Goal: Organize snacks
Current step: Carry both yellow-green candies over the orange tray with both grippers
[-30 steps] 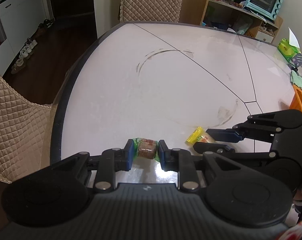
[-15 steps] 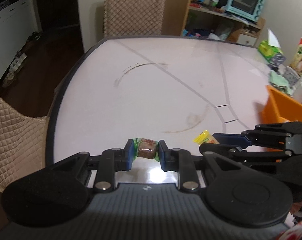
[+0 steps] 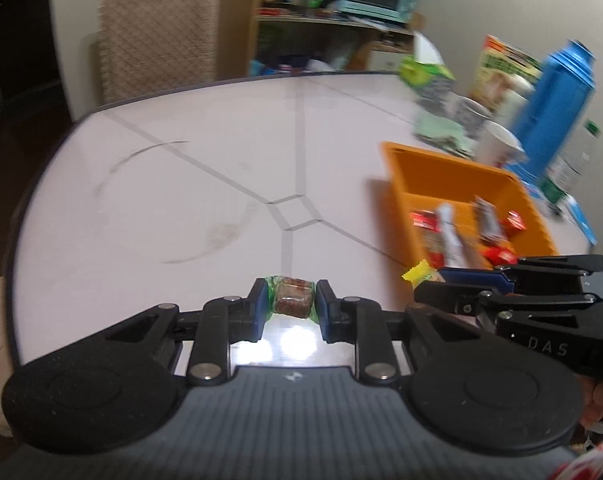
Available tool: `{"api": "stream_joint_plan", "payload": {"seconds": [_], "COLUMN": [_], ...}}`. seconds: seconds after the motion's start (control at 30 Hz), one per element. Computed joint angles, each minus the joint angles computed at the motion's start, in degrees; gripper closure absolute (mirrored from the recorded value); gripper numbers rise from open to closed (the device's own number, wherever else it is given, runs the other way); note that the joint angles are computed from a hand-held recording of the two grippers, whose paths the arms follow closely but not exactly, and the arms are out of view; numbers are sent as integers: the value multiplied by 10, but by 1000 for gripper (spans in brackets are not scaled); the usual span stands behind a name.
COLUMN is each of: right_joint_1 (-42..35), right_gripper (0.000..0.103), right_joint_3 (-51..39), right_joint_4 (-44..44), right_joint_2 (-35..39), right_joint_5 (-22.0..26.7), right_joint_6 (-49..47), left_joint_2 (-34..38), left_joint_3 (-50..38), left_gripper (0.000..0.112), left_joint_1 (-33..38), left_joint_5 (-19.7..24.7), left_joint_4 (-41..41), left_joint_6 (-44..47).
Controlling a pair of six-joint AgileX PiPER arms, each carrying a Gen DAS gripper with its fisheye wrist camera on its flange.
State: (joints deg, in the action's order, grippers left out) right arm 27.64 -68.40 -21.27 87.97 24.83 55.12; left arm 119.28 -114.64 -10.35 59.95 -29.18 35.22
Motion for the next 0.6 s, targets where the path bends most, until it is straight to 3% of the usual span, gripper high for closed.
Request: {"api": "stream_joint_plan", "payload": {"seconds": [0.3,0.43,0.6], "right_joint_1": [27,24,-28], "right_gripper": [81,81,81], "right_joint_3": [132,158,182], "right_joint_4": [-154,-170,-150], "right_joint_2": [-159,-210,-260], "right_joint_5": [106,160,175], "right_joint_6": [210,236,190], "left_joint_2": [-37,-24,10], "left_joint_3": [60,35,-28], "left_gripper": [90,90,90], "left_joint_1": [-96,-137,-181], "left_joint_5": [-29,-29,-23], "left_joint_4": [-13,-9,5], "left_joint_6": [17,4,-23]}}
